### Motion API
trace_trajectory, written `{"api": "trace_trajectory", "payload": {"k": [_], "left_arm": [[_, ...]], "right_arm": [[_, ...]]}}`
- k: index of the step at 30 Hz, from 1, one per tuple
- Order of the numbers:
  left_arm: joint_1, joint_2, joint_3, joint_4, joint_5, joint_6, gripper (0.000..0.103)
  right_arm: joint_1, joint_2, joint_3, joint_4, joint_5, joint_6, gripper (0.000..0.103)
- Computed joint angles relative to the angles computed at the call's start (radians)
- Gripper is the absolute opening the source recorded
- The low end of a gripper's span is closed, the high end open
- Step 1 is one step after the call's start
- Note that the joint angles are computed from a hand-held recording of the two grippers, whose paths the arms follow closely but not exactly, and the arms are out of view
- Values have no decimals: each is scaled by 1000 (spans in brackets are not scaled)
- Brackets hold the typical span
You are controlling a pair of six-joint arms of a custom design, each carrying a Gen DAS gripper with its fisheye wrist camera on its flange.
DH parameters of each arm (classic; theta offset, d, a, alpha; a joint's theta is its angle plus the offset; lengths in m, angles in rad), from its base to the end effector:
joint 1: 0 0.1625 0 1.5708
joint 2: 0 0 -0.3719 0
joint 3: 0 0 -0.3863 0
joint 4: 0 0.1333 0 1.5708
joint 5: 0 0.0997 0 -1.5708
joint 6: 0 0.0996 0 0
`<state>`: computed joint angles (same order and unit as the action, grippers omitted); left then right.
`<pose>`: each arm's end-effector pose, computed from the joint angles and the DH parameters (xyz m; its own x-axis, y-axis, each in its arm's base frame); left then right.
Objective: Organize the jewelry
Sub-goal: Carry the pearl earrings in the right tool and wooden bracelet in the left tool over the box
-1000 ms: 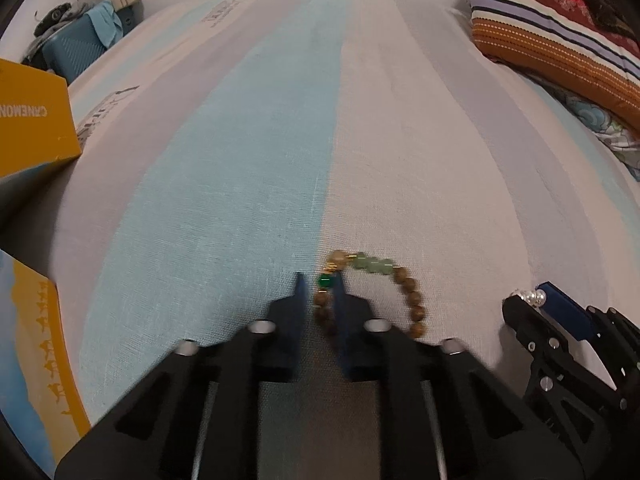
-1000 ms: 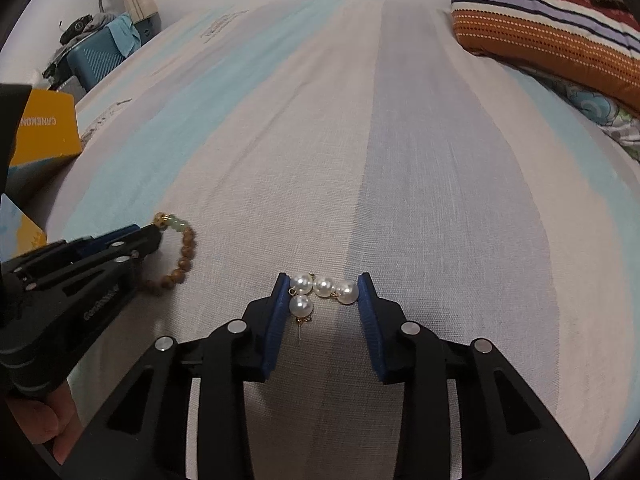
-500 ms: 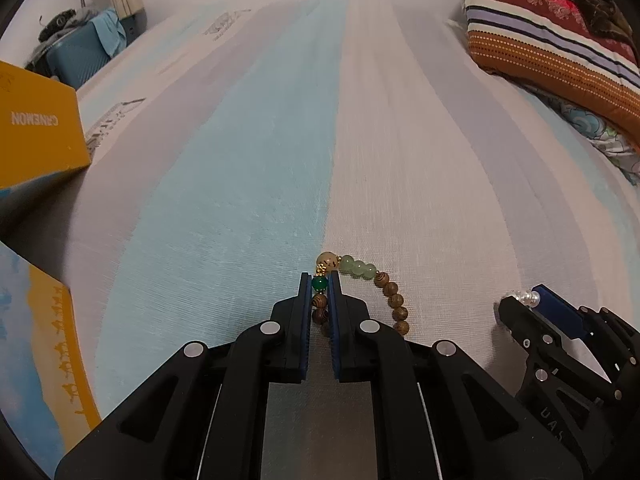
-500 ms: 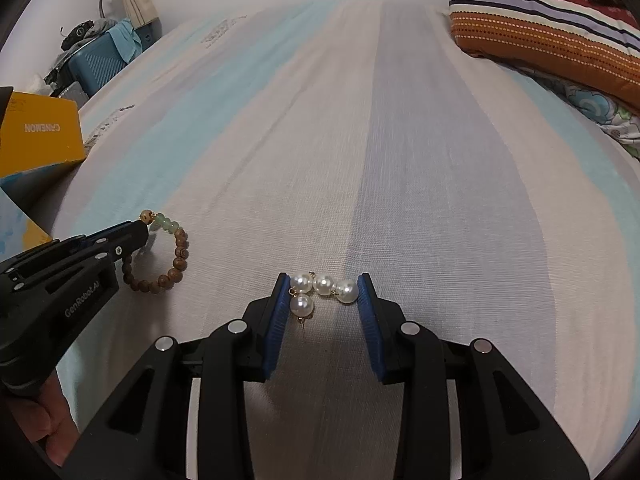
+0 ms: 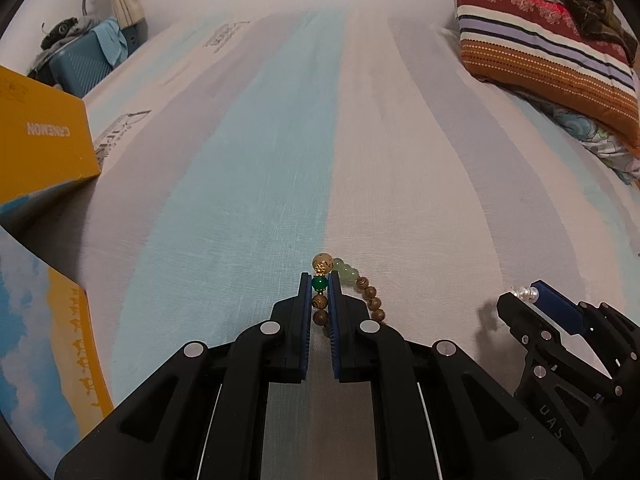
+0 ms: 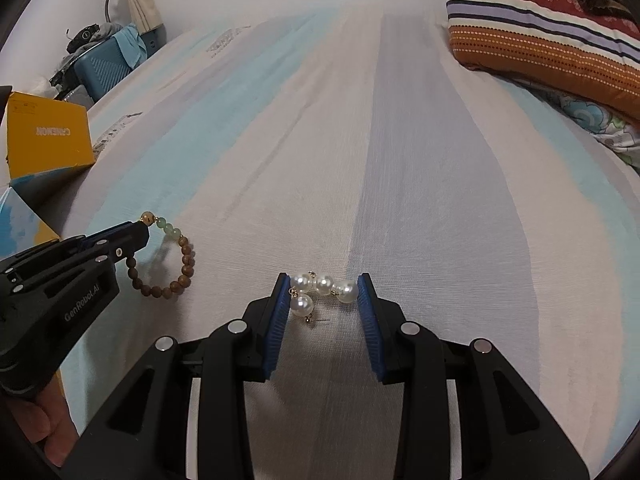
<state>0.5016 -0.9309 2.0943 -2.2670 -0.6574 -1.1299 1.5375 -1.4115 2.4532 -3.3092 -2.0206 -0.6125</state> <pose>-0.2809 -0.3960 0.0069 -0.7000 -0.0864 -0.7089 0.3511 0.8228 -0.4470 0.0770 -0.3908 0.1914 -0.7435 -0.1880 0.6418 -0.4912 0.8047 -0.3333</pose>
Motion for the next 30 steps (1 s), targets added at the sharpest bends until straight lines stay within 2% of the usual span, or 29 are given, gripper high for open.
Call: {"api": "trace_trajectory", "payload": {"k": [12, 30], "left_arm": [[-59, -52, 14, 70, 10, -52, 7], [-168, -149, 28, 239, 16, -154, 7]], "right_arm": [[36, -65, 21, 21, -20, 17, 33], [124, -173, 58, 64, -56, 54, 33]]}}
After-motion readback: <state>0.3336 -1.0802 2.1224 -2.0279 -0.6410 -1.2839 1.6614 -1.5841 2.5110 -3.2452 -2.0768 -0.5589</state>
